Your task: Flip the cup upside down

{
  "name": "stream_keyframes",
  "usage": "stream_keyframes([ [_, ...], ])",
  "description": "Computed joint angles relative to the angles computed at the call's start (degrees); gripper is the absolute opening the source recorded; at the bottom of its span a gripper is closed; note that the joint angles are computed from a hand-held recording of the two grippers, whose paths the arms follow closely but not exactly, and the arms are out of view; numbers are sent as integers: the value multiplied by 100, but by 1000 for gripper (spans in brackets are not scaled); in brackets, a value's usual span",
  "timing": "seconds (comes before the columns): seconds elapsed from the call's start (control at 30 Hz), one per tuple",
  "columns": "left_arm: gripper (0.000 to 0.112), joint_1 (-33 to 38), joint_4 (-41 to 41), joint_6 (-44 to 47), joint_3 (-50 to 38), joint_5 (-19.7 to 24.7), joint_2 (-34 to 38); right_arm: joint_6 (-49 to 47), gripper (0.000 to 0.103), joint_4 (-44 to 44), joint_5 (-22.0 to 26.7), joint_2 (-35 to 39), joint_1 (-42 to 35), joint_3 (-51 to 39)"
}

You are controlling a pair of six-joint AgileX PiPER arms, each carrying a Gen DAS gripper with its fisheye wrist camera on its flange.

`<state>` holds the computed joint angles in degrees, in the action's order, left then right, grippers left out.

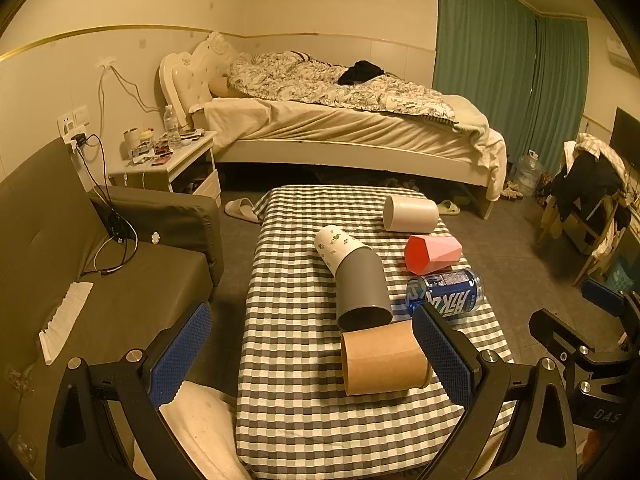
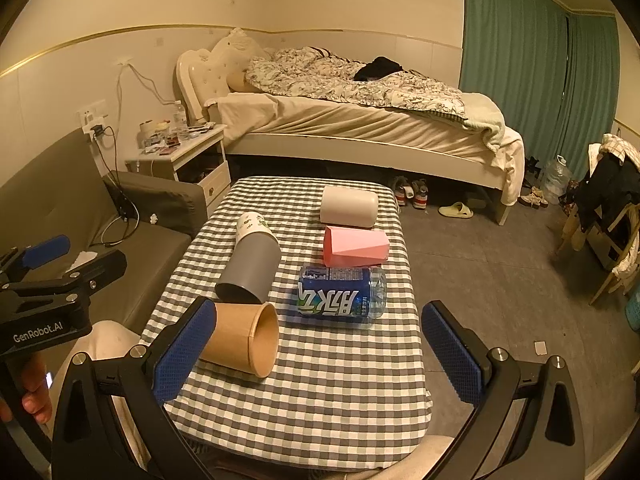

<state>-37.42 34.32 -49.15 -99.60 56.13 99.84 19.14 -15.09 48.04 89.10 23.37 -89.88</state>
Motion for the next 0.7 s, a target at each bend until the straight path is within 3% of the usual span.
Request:
stream_keyframes([
  [0.7,103,106,-24,-33,22,-118,125,-135,103,32,65,21,-3,-23],
])
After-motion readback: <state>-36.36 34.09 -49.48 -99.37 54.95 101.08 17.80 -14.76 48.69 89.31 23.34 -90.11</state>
